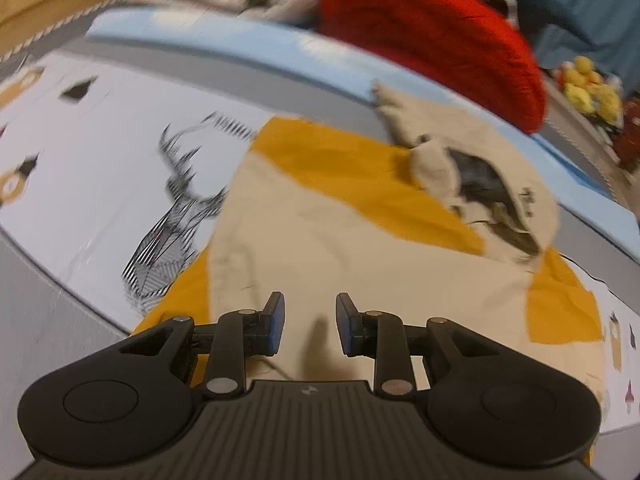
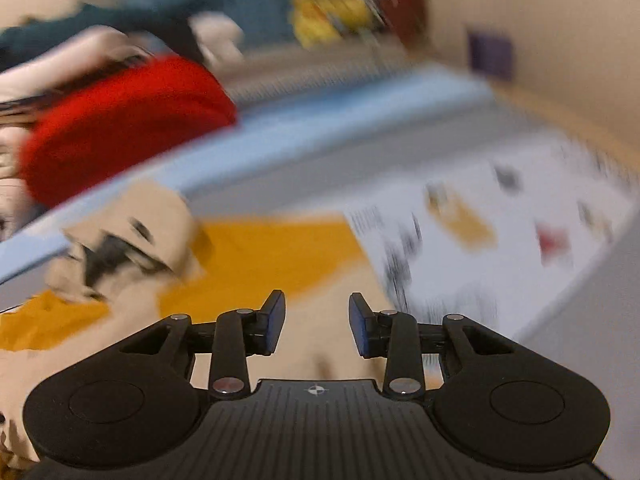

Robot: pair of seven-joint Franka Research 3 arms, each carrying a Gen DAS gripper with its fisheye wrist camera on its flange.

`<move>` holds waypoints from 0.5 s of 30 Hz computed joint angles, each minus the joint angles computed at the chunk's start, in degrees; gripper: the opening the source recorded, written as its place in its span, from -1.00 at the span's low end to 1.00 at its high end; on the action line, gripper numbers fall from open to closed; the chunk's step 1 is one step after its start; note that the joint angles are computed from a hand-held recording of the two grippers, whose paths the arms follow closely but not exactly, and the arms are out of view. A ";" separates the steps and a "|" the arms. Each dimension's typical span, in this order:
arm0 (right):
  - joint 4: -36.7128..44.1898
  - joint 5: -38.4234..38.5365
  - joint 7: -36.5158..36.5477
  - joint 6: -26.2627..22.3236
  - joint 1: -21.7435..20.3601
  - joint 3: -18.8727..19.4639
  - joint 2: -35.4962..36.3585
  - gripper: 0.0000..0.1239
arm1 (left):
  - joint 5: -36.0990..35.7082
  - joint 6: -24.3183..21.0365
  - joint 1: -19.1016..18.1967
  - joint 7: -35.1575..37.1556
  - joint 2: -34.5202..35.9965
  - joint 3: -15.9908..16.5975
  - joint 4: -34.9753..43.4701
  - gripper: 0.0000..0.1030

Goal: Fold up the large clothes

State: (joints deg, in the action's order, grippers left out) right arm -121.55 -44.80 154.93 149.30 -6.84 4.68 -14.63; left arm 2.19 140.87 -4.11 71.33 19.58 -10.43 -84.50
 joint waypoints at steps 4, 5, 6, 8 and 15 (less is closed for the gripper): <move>-3.29 2.36 -4.29 4.22 0.13 -1.46 -2.83 -0.33 | 0.65 4.14 -0.36 2.70 -3.00 -0.64 -3.57 -0.10; -3.96 3.94 -5.98 4.94 0.10 -1.67 -3.24 -0.33 | 0.40 5.52 -0.30 3.60 -3.76 -0.88 -4.62 -0.05; -4.47 4.92 -7.21 5.10 -0.25 -1.47 -3.81 -0.33 | 0.31 6.68 -0.36 4.29 -4.43 -1.01 -5.47 0.03; -5.20 5.97 -8.28 4.74 -1.20 -0.20 -5.20 -0.33 | 0.45 9.21 -0.60 5.19 -5.78 -1.08 -7.28 0.15; -6.59 9.12 -11.79 5.48 -3.53 2.01 -7.84 -0.33 | 6.23 18.12 -2.25 5.04 -9.82 0.20 -13.16 0.52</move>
State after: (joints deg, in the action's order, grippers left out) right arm -128.14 -35.68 143.14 154.78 -10.37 6.69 -22.47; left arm 8.42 158.99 -6.36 76.38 9.77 -10.23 -97.66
